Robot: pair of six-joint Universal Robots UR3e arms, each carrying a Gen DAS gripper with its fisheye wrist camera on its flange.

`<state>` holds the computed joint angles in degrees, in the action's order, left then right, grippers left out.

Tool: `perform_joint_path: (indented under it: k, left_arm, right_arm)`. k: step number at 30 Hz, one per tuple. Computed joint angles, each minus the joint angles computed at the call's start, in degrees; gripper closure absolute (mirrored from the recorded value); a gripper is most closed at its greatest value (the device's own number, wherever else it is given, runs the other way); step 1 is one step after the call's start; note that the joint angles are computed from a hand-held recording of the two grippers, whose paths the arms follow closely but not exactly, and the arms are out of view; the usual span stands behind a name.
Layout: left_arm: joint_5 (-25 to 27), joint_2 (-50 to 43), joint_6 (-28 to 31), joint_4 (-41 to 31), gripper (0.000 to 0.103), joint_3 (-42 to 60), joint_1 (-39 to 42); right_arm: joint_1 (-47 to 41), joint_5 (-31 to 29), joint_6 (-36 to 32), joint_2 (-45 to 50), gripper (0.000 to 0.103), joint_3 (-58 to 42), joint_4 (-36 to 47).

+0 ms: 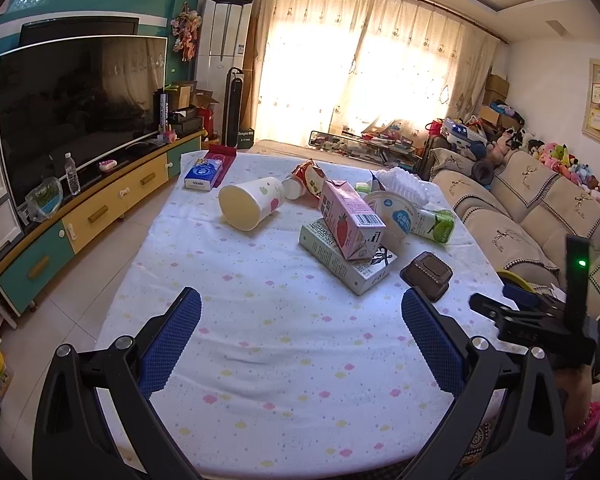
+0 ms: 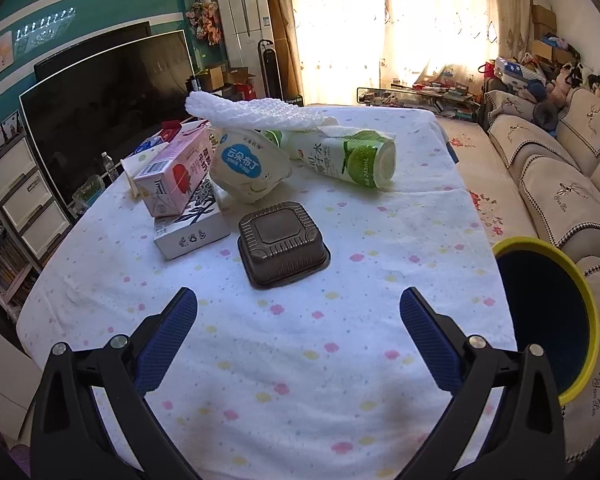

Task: Collect trash
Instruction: 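Reach the right gripper to the dark square lid and close on it, then carry the lid with the right gripper over the yellow bin and release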

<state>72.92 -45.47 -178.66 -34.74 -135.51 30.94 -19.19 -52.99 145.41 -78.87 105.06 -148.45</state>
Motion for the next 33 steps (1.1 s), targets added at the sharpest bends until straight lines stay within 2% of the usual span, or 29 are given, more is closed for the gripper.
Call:
perform_joint_path:
  k: [8,11,12,17,18,20,26,33]
  left_arm:
    - [2.62,-14.49,-2.49,9.82,0.004,2.2,-4.6]
    - [3.1,-18.1,-3.23,11.96,0.004,2.89,-5.5]
    - [3.14,-19.38,-3.49,12.63,0.004,3.19,-5.72]
    - [2.37,-22.18,-3.31,13.68,0.004,3.31,-5.18]
    - [2.09,-21.97,-3.23,13.4,0.004,3.12,-4.94]
    - [1.97,-22.71,-3.27,13.73,0.004,3.19,-4.9]
    - [1.82,-23.71,-3.42,13.79,0.004,3.33,-5.16]
    - [2.83,-25.15,-3.63,13.97,0.004,4.36,-7.39]
  right_arm:
    - [7.37,-4.7,-0.66,12.01,0.007,-14.52,3.76]
    - [8.82,-5.58,-0.83,14.52,0.014,-18.57,5.89]
    - [9.12,-5.72,-0.78,15.24,0.02,-20.02,7.1]
    - [9.89,-5.63,-0.7,18.99,0.025,-26.96,13.18]
    - [9.92,-5.68,-0.83,19.36,0.03,-27.66,13.92]
    - [10.12,-6.13,-0.96,19.94,0.041,-28.48,14.61]
    - [9.64,-4.7,0.64,19.94,0.043,-28.16,13.45]
    - [3.16,-0.19,2.7,13.64,0.043,-20.66,10.04]
